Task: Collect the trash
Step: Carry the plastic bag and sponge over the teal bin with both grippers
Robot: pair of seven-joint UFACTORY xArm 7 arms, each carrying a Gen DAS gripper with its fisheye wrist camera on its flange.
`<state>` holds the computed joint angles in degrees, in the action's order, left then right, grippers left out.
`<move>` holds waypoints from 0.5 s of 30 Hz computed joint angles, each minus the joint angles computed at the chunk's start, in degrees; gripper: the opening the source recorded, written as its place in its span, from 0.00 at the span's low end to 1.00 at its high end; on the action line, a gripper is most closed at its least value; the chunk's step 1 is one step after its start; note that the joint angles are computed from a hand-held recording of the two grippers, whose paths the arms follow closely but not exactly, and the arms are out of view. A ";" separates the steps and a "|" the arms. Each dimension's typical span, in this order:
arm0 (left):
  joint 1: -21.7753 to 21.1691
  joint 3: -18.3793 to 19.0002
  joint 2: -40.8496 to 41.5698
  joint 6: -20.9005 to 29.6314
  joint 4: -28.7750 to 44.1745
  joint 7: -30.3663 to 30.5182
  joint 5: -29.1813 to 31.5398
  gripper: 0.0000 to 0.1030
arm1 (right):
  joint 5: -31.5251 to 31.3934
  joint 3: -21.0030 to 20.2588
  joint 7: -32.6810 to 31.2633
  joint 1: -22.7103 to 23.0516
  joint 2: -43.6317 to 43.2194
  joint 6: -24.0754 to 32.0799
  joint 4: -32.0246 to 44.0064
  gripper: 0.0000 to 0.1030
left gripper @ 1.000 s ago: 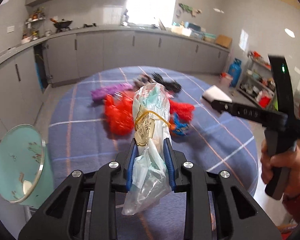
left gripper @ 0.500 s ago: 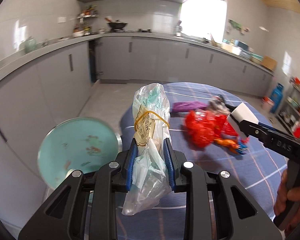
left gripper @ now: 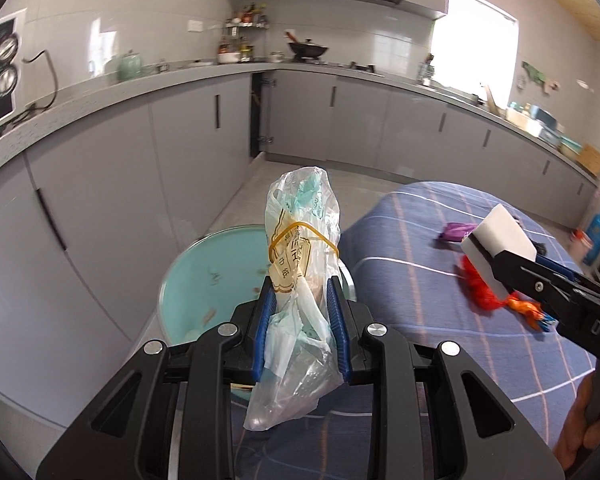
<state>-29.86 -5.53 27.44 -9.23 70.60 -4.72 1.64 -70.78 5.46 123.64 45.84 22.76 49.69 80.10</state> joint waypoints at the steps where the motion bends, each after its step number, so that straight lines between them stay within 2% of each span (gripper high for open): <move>1: -0.03 0.38 0.15 0.25 0.16 -0.29 -0.35 0.26 | 0.07 0.04 -0.85 -0.13 0.86 -0.41 1.16 0.57; 9: -0.55 3.22 2.04 2.38 1.95 -2.30 -1.06 0.26 | 3.35 -2.52 -7.47 0.81 7.78 -4.14 10.30 0.58; 15: 0.04 3.74 3.34 3.61 3.17 -3.64 -0.79 0.26 | 6.59 -5.23 -10.95 2.05 11.49 -6.44 14.86 0.58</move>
<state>-29.82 -1.79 30.78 -5.62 73.78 -8.36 0.85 -64.19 0.23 112.69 47.89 34.26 43.26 94.96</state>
